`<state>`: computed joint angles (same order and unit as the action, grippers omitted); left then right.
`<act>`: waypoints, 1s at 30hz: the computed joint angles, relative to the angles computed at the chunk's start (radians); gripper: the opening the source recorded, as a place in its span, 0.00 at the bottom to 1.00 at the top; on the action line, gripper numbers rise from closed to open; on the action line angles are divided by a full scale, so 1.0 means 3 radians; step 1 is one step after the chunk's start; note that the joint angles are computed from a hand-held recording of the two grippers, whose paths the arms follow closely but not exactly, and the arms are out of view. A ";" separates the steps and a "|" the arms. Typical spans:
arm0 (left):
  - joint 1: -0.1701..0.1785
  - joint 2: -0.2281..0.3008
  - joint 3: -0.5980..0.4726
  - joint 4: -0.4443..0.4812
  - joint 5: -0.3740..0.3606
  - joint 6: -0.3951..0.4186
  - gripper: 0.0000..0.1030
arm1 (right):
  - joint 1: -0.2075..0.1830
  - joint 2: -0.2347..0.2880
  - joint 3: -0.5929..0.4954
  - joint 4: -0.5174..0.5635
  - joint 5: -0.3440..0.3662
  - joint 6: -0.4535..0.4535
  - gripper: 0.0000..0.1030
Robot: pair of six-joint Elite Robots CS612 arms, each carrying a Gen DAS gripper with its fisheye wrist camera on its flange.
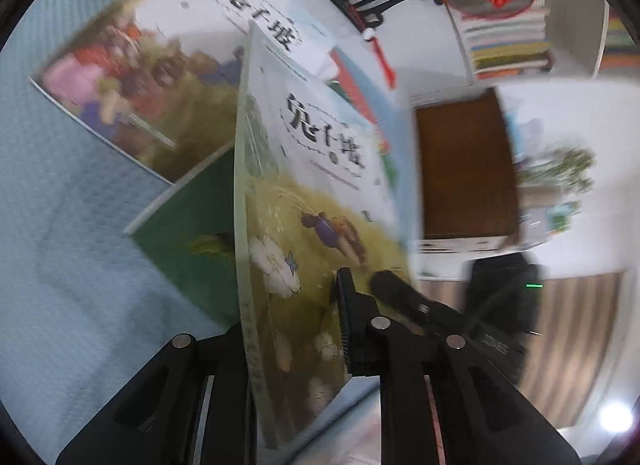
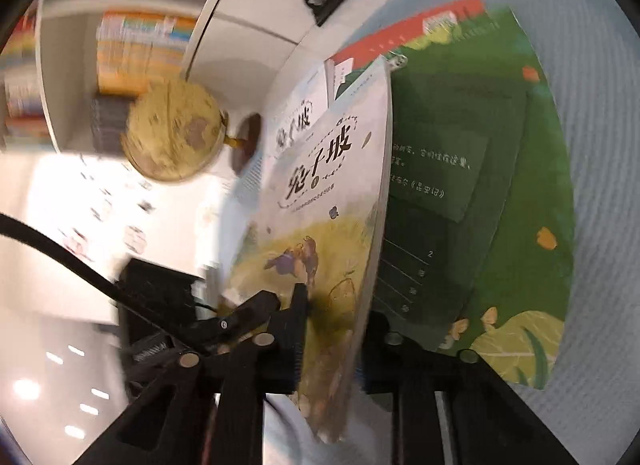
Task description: Organize books
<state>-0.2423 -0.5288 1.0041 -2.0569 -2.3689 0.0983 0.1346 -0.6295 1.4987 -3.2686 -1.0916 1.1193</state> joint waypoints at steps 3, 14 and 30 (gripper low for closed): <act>-0.0082 -0.0167 0.0238 -0.0352 0.0552 0.0173 0.16 | 0.0118 -0.0119 -0.0116 0.0729 -0.0453 -0.0720 0.19; 0.0005 -0.0454 0.0605 -0.1012 0.1007 0.0539 0.15 | 0.0426 -0.0180 -0.0411 0.1251 -0.1037 -0.1547 0.20; 0.0590 -0.0347 0.0184 -0.1311 0.0870 0.0188 0.16 | 0.0770 0.0473 -0.2112 0.1764 -0.0950 -0.1758 0.22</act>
<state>-0.0654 -0.6329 1.0593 -2.4501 -2.1079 0.1547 0.3657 -0.4876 0.8651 -2.7394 -1.3767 0.5920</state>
